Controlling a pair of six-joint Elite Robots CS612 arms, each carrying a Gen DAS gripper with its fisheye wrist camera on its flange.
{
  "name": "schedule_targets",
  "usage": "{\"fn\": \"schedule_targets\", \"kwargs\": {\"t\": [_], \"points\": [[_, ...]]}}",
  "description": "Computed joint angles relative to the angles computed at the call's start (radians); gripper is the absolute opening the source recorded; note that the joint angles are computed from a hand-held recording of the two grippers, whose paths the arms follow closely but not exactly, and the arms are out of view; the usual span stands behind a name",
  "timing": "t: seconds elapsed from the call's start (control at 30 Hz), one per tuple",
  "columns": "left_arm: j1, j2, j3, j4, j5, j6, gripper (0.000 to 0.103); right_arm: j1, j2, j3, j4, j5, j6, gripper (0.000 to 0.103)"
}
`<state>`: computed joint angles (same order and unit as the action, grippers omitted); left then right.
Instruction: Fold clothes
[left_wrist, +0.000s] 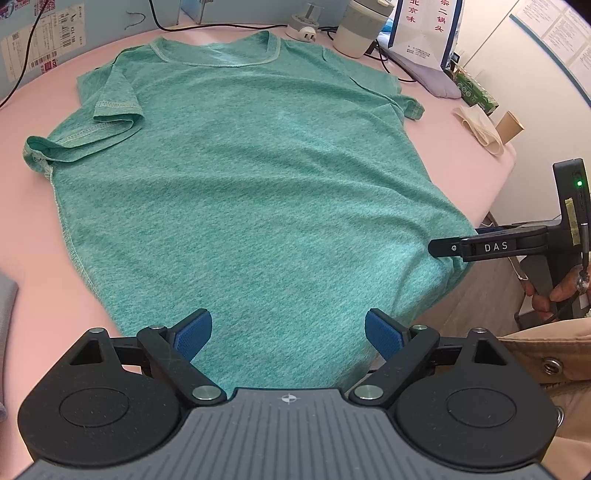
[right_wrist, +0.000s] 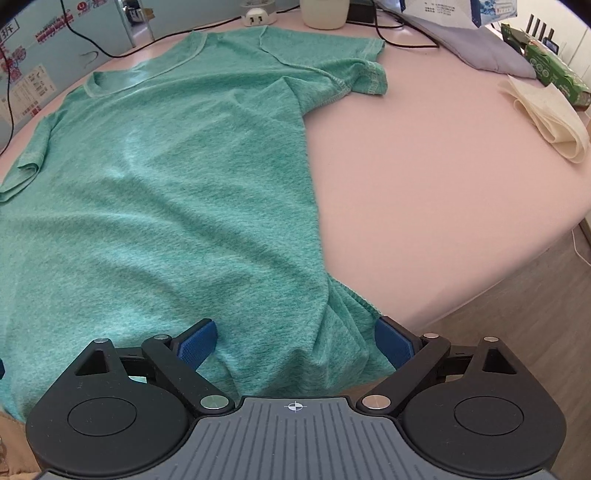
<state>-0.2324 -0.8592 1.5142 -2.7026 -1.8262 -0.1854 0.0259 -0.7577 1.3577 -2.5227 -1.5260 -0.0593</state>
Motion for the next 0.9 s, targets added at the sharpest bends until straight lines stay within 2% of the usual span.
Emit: {"fn": "schedule_targets", "kwargs": {"t": [0.13, 0.33, 0.43, 0.53, 0.6, 0.67, 0.8, 0.9], "points": [[-0.002, 0.004, -0.008, 0.009, -0.007, 0.008, 0.090, 0.002, -0.004, 0.007, 0.004, 0.028, -0.039, 0.095], [-0.005, 0.006, -0.012, 0.021, -0.014, 0.023, 0.090, -0.005, -0.014, 0.030, -0.008, 0.065, -0.043, 0.094], [-0.006, 0.006, -0.013, 0.027, -0.016, 0.028, 0.090, -0.007, -0.023, 0.047, -0.028, 0.077, -0.046, 0.085], [-0.007, 0.006, -0.013, 0.031, -0.018, 0.033, 0.090, -0.011, -0.030, 0.062, -0.057, 0.083, -0.030, 0.065], [-0.007, 0.005, -0.012, 0.031, -0.017, 0.036, 0.090, -0.016, -0.035, 0.074, -0.078, 0.090, -0.010, 0.039], [-0.007, 0.004, -0.012, 0.032, -0.017, 0.042, 0.090, -0.023, -0.042, 0.081, -0.074, 0.121, -0.007, 0.021], [-0.006, 0.004, -0.014, 0.033, -0.022, 0.053, 0.090, -0.025, -0.056, 0.095, -0.056, 0.142, -0.042, 0.011], [-0.005, 0.004, -0.015, 0.033, -0.027, 0.065, 0.090, -0.029, -0.072, 0.108, -0.040, 0.168, -0.076, 0.009]]}}
